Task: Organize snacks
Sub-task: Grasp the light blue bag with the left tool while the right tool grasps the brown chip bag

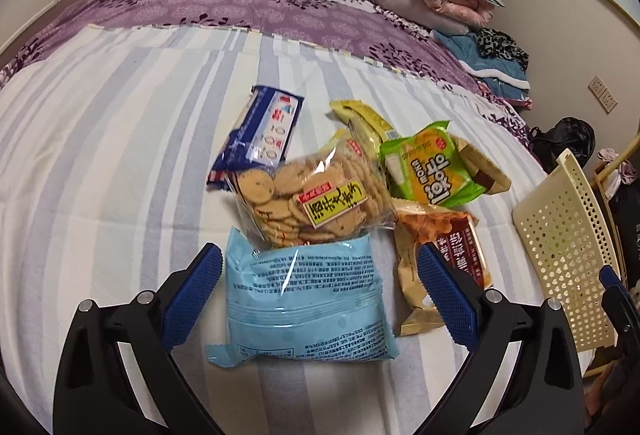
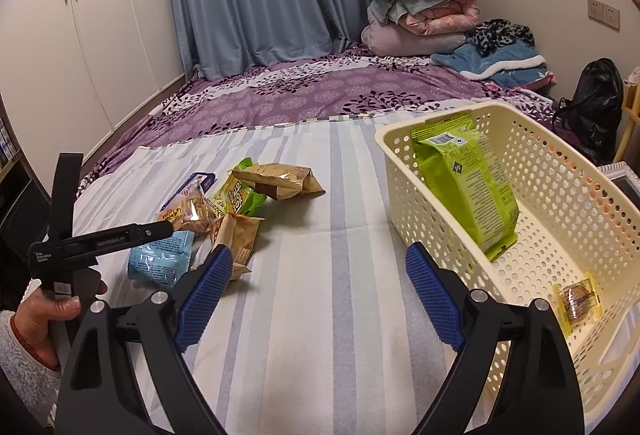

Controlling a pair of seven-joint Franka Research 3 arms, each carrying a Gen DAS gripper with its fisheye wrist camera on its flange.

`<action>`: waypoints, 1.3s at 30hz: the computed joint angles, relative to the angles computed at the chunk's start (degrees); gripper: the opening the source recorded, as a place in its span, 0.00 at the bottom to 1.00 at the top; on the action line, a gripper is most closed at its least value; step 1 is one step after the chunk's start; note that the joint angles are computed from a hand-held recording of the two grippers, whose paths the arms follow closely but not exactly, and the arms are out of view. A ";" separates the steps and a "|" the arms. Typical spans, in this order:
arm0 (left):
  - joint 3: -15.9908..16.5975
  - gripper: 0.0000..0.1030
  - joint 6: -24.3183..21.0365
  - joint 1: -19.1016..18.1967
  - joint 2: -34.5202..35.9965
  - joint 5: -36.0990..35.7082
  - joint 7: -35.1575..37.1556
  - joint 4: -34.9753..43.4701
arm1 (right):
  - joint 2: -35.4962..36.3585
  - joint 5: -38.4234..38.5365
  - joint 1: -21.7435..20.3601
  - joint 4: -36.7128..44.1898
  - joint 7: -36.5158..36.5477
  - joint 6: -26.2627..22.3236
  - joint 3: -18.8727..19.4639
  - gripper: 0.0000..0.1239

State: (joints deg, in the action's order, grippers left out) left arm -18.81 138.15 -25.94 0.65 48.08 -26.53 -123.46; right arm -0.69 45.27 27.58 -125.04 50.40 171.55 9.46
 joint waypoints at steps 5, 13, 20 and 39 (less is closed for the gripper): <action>0.39 0.96 0.93 -0.20 2.60 -1.05 0.04 0.94 | 0.90 -1.08 0.15 0.36 0.39 -1.06 0.33 0.71; 0.87 0.97 -2.90 -1.84 4.87 -0.93 3.64 3.49 | 2.56 -3.17 0.35 1.44 1.48 -2.82 1.21 0.71; 0.57 0.82 -10.72 -3.82 5.96 -1.21 6.36 5.70 | 4.58 -7.04 0.58 2.90 4.50 -3.70 1.70 0.71; -2.15 0.67 -14.05 -4.11 -1.92 -0.12 1.80 -0.47 | 12.94 -18.23 2.39 10.74 14.37 -7.12 2.84 0.71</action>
State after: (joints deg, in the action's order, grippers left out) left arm -20.96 124.09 -30.05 -1.27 47.96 -24.73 -123.93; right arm 12.25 27.04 29.98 -114.30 64.77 164.44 12.30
